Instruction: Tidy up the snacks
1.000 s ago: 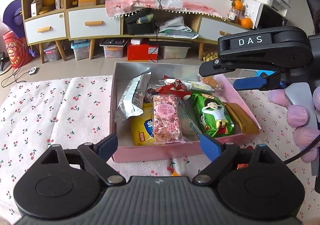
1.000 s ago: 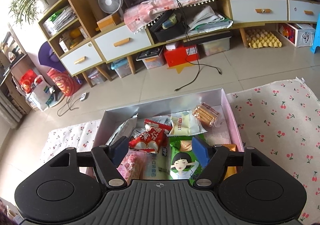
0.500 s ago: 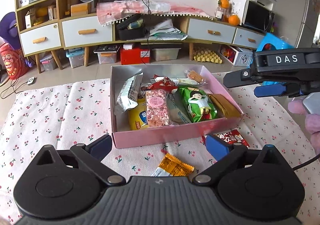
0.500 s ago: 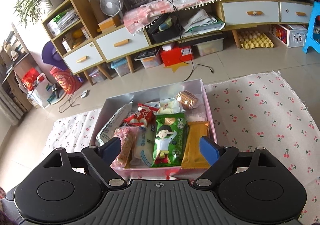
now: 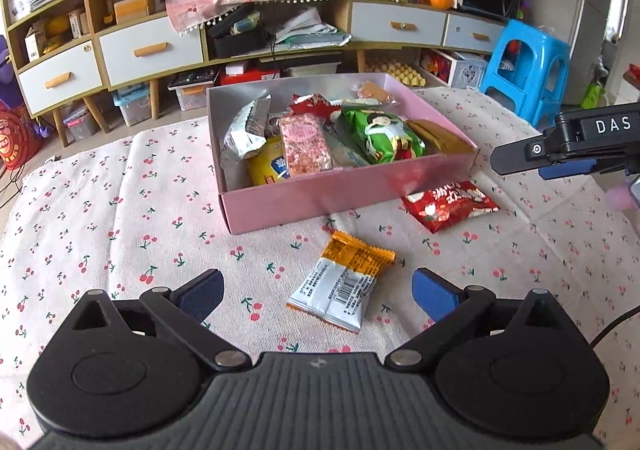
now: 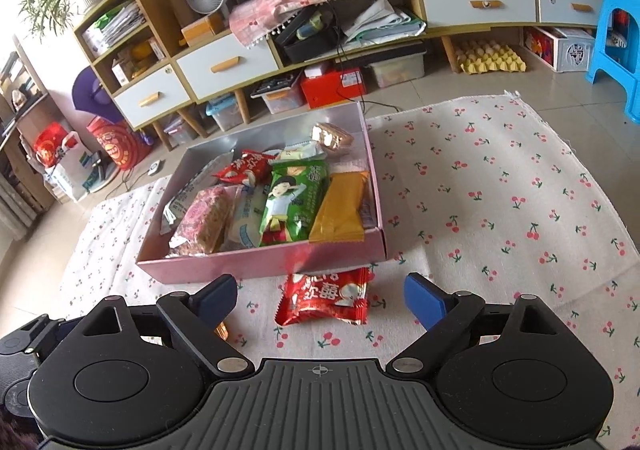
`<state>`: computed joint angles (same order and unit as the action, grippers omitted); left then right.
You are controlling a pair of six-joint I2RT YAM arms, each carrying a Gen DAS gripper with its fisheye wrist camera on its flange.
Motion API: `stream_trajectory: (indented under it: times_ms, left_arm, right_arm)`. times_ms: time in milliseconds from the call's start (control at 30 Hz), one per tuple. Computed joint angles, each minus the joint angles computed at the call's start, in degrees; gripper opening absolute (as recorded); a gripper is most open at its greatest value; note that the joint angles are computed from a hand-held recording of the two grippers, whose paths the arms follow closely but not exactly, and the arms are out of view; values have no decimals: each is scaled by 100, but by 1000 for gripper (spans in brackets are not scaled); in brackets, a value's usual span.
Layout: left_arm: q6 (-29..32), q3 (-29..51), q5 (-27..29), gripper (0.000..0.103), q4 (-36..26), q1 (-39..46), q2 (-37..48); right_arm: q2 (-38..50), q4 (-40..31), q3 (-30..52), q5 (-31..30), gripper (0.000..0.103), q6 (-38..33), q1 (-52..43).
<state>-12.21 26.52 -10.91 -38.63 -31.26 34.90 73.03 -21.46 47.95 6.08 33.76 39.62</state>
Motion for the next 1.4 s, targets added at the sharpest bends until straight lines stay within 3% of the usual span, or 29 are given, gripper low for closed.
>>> stream_trajectory:
  times_ms: [133, 400, 533, 700, 1233, 1400]
  left_arm:
    - [203, -142, 122, 95, 204, -29, 166]
    - [246, -64, 28, 64, 453, -202, 891]
    - [27, -26, -144, 58, 421, -266, 976]
    - [-81, 63, -256, 40, 324, -297, 986]
    - [-370, 370, -41, 36, -83, -185, 937]
    - [-338, 385, -12, 36, -100, -181, 952]
  right_arm:
    - [-61, 18, -156, 5, 92, -301, 99]
    - [224, 78, -220, 267, 92, -946, 159]
    - [362, 149, -266, 240, 92, -1088, 56]
    - [605, 210, -210, 114, 92, -1006, -33]
    - [1463, 346, 372, -2, 92, -464, 13]
    - [1591, 420, 434, 156, 85, -543, 49]
